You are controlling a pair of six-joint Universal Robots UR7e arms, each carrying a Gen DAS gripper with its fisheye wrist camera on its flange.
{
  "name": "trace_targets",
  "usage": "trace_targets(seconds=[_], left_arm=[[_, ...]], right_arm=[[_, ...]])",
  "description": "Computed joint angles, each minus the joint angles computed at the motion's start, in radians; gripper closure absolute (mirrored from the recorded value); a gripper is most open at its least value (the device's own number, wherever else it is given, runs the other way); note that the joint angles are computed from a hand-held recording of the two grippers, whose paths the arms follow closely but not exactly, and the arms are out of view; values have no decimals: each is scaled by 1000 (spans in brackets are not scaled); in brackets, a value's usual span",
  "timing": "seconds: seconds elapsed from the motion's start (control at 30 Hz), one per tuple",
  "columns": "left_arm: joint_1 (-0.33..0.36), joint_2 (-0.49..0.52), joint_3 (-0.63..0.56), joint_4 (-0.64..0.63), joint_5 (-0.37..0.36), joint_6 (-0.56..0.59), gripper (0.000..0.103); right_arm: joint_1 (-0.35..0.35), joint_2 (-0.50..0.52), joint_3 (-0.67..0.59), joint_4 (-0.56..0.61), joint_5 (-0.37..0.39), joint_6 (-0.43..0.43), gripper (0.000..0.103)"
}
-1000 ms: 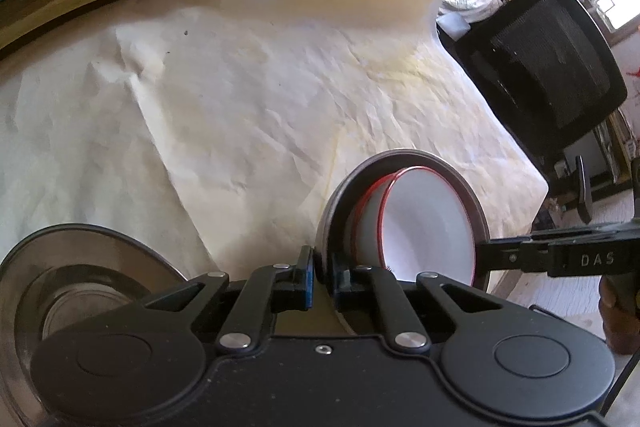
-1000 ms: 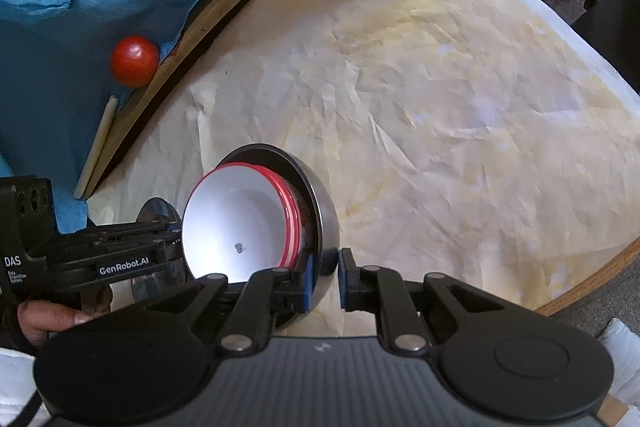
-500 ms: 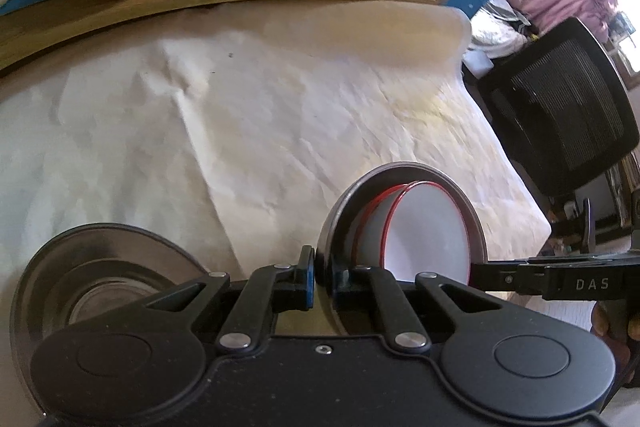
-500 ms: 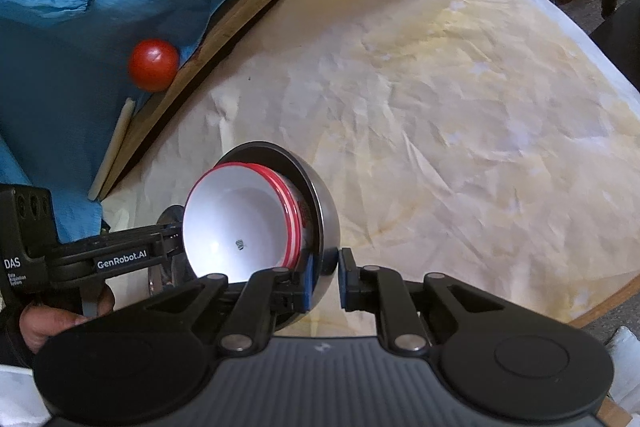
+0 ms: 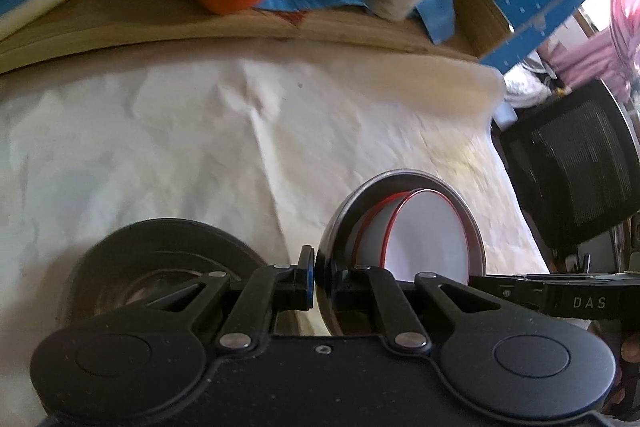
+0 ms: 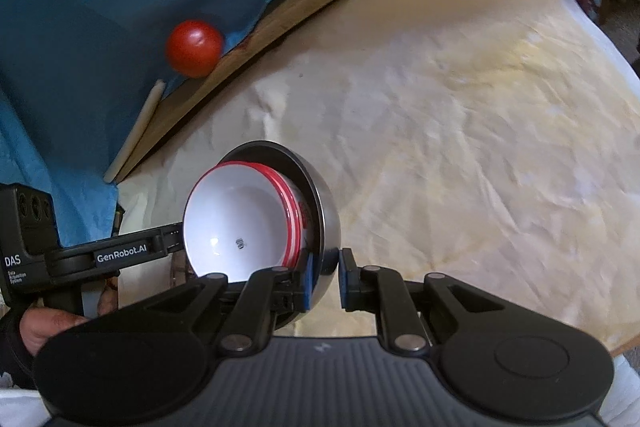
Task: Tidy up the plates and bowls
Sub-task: 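Lift the steel bowl stack with both tools and lower it onto the plate stack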
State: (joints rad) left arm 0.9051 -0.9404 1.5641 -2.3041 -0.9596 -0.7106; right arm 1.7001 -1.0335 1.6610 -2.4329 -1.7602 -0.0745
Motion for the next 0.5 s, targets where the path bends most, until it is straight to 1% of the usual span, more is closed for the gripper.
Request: trace_targets(seconds=[0.37, 0.5], left_arm=[[-15, -119, 126, 2, 75, -139, 97], [-25, -165, 181, -9, 115, -181, 97]], right_arm=[[49, 89, -89, 92, 16, -49, 89], [68, 122, -121, 129, 20, -69, 89]])
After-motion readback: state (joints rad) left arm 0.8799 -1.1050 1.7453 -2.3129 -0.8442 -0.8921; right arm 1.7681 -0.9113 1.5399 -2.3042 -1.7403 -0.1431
